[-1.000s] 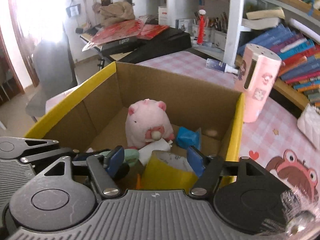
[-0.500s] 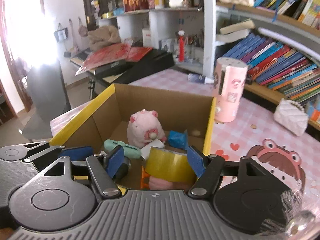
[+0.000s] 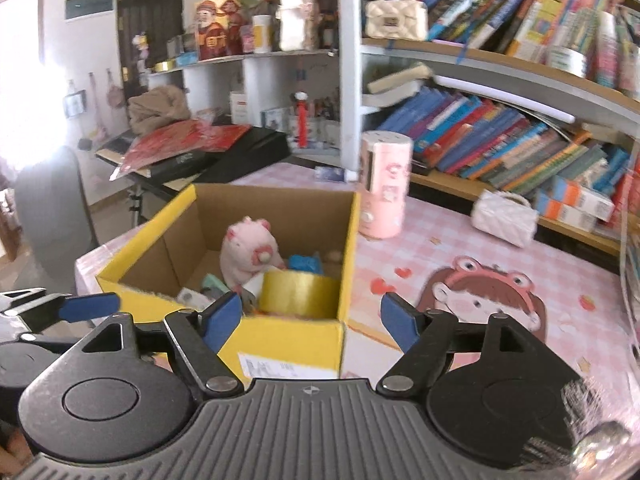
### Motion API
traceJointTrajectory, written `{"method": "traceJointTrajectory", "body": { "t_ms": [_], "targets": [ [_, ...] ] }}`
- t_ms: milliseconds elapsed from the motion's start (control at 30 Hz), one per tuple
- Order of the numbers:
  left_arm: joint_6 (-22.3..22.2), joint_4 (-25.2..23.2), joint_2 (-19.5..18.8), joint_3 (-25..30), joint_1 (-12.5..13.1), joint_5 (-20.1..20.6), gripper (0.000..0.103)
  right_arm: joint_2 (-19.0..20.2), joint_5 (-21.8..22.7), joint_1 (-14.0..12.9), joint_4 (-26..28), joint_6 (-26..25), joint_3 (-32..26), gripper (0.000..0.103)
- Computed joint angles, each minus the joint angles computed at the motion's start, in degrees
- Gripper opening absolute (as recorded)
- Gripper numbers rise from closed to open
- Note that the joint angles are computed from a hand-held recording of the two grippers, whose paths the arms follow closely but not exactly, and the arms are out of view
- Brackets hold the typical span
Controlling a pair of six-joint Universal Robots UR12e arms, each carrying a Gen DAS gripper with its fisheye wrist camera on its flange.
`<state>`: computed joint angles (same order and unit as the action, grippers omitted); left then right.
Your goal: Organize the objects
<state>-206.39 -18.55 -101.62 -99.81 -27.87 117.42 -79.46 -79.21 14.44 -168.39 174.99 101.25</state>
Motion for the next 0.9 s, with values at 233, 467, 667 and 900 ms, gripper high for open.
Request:
{"method": "traceJointTrajectory", "body": {
  "t_ms": [233,467,667,900],
  "targets": [
    [-1.4,-1.2,1.2,-1.7,-0.8,0.5,0.081,-2.1,-6.7,0.9,0.6,2.9,3.4,0.081],
    [-2.2,-3.1,2.1,-2.7,-1.9,1.3,0.086,-3.7,-14.1,2.3,0.5,6.9,6.4,0.088],
    [-0.8,-4.5,2.4,-2.9,-2.7,1.6,0.095,-5.1,-18.8,3.6,1.6,9.4,8.5,0.092],
    [0.6,-3.9,2.8,-3.5,-3.1,-0.7,0.098,-6.4,-24.9,5.2,0.9,10.3,10.8,0.102]
  ]
}}
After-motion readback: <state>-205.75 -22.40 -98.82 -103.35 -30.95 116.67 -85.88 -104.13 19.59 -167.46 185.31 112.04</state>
